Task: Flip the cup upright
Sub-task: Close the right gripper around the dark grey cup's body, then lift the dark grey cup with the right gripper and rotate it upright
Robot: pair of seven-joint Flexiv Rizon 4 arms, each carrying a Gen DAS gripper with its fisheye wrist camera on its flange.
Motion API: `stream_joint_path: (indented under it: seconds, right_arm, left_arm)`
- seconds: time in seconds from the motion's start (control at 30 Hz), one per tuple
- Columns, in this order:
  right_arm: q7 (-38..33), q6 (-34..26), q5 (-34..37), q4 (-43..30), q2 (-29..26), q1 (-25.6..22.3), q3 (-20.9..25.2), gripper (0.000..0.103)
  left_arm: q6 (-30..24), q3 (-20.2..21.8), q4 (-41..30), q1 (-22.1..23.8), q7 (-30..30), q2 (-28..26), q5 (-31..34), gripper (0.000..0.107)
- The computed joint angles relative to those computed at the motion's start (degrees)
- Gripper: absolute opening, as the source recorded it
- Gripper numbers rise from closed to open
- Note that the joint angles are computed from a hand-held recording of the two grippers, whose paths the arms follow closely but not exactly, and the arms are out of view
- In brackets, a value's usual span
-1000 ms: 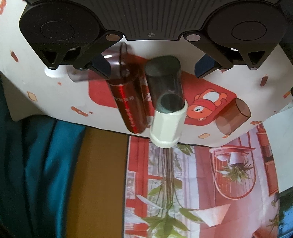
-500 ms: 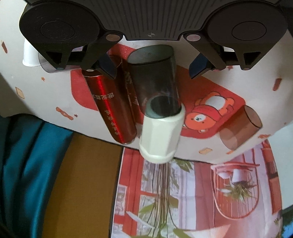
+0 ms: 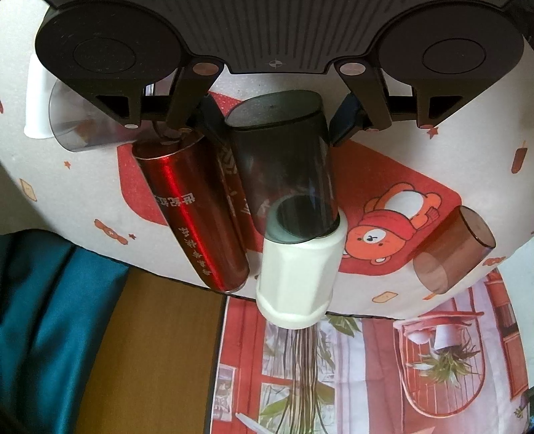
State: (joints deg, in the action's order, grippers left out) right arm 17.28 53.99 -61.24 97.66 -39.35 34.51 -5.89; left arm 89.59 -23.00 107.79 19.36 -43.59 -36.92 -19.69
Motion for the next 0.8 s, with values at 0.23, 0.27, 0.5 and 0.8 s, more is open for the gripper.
stream_joint_path:
  seconds: [0.23, 0.27, 0.5, 0.8]
  right_arm:
    - [4.5, 4.0, -2.1, 2.0, 1.1, 0.2, 0.0, 0.059]
    - [5.0, 4.8, -2.4, 2.0, 1.1, 0.2, 0.1, 0.059]
    - [7.6, 11.8, -2.4, -0.3, -0.6, 0.5, -0.3, 0.059]
    - [-3.9, 16.0, 3.7, -10.0, -6.8, 3.1, -1.4, 0.059]
  left_arm:
    - [0.4, 1.6, -0.5, -1.1, -1.7, -0.2, -0.2, 0.103]
    - [0.5, 1.7, -0.6, -1.2, -2.2, -0.2, -0.3, 0.103]
    - [0.2, 2.1, -1.0, -1.4, -3.5, -0.3, -0.2, 0.103]
    - [0.9, 4.6, -1.7, -2.8, -6.7, -0.5, 0.2, 0.103]
